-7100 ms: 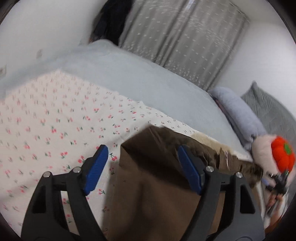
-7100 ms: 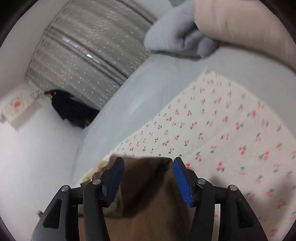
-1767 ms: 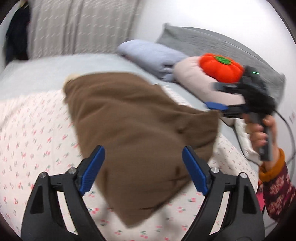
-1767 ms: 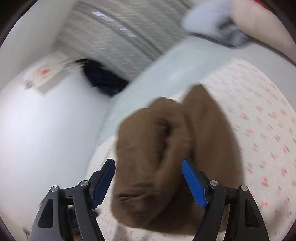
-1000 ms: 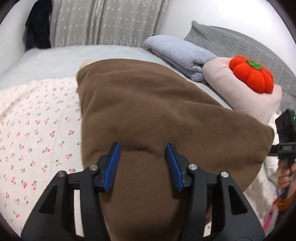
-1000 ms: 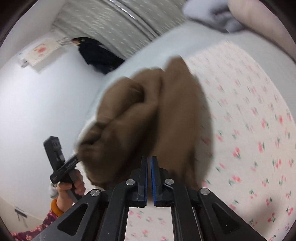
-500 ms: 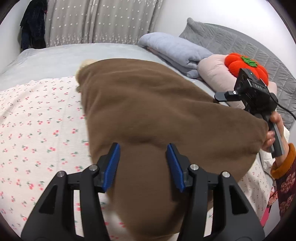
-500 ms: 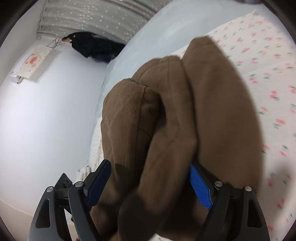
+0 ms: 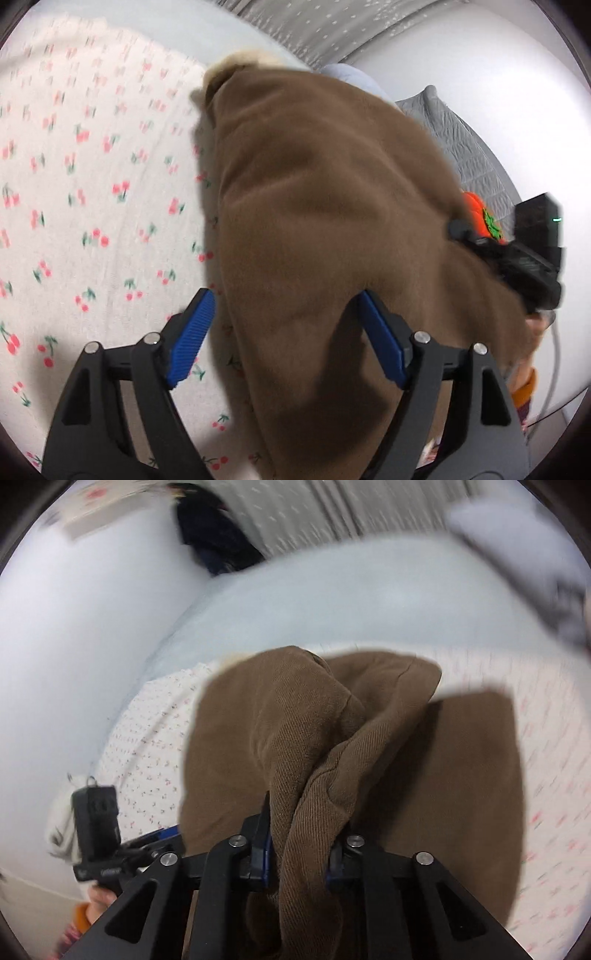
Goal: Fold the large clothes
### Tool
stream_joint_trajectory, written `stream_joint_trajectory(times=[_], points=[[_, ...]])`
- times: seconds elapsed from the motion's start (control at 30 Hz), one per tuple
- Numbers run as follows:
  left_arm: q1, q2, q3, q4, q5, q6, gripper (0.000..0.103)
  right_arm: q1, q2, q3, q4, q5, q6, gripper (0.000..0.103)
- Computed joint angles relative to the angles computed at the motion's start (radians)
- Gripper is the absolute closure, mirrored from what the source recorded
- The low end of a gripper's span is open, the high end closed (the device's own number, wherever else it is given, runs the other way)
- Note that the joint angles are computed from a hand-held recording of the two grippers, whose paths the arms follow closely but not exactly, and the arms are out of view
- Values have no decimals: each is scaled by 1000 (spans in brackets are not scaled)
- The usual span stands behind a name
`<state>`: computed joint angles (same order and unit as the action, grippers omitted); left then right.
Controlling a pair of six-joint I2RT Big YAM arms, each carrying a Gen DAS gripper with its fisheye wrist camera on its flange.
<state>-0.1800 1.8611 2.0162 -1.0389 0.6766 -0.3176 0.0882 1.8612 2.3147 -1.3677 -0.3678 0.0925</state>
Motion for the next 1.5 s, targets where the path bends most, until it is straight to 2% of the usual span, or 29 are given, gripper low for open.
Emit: stream_joint_trajectory(times=[0.1, 0.23, 0.3, 0.37, 0.43, 0.5, 0.53, 0.63, 0.73, 0.8, 0.83, 0.87, 0.9, 1.0, 1.03, 1.07, 1.13, 1.2, 1.3, 1.37, 1.4, 1.5], points=[[-43, -12, 39, -1, -42, 64, 32, -23, -81, -60, 48, -29, -18, 86], [-127, -21, 100, -17, -133, 163, 32, -114, -194, -245, 145, -118, 6, 86], [-155, -20, 117, -29, -162, 193, 31, -170, -226, -342, 208, -170, 49, 86], [-181, -26, 115, -28, -196, 229, 31, -245, -276, -502, 307, -250, 126, 86], [-201, -30, 106, -32, -249, 271, 25, -299, -302, -643, 390, -296, 185, 86], [-208, -19, 104, -57, -297, 292, 23, -323, -299, -718, 447, -311, 210, 85], [-201, -8, 116, -72, -287, 288, 20, -325, -304, -747, 473, -308, 215, 84], [-161, 11, 103, -88, -168, 192, 15, -329, -308, -778, 514, -337, 235, 76], [-126, 56, 147, -140, -35, 133, 15, -323, -309, -735, 460, -294, 207, 60], [-119, 57, 127, -131, 6, 119, 15, -314, -307, -709, 426, -260, 189, 44], [-116, 63, 130, -137, 27, 117, 15, -311, -306, -696, 404, -245, 178, 39], [-112, 74, 138, -145, 50, 112, 15, -308, -311, -692, 380, -230, 176, 27], [-111, 82, 143, -148, 68, 102, 15, -306, -305, -689, 354, -228, 178, 22], [-107, 98, 133, -120, 125, 42, 14, -324, -263, -711, 356, -362, 227, 25], [-105, 89, 109, -95, 140, 21, 14, -333, -252, -732, 386, -423, 258, 30], [-103, 79, 77, -62, 155, 0, 14, -338, -246, -751, 415, -479, 293, 46], [-103, 46, 6, 17, 158, -52, 20, -340, -256, -813, 529, -534, 395, 56], [-105, 21, -22, 50, 142, -75, 35, -335, -290, -866, 623, -532, 464, 66], [-108, -13, -30, 17, 111, -72, 45, -328, -352, -919, 695, -531, 535, 72], [-106, -36, -38, -8, 105, -71, 47, -321, -408, -951, 721, -536, 565, 74], [-107, -57, -52, -21, 95, -64, 47, -314, -433, -958, 713, -538, 567, 74], [-89, -126, -95, -95, 80, -10, 47, -279, -489, -960, 616, -509, 508, 74]])
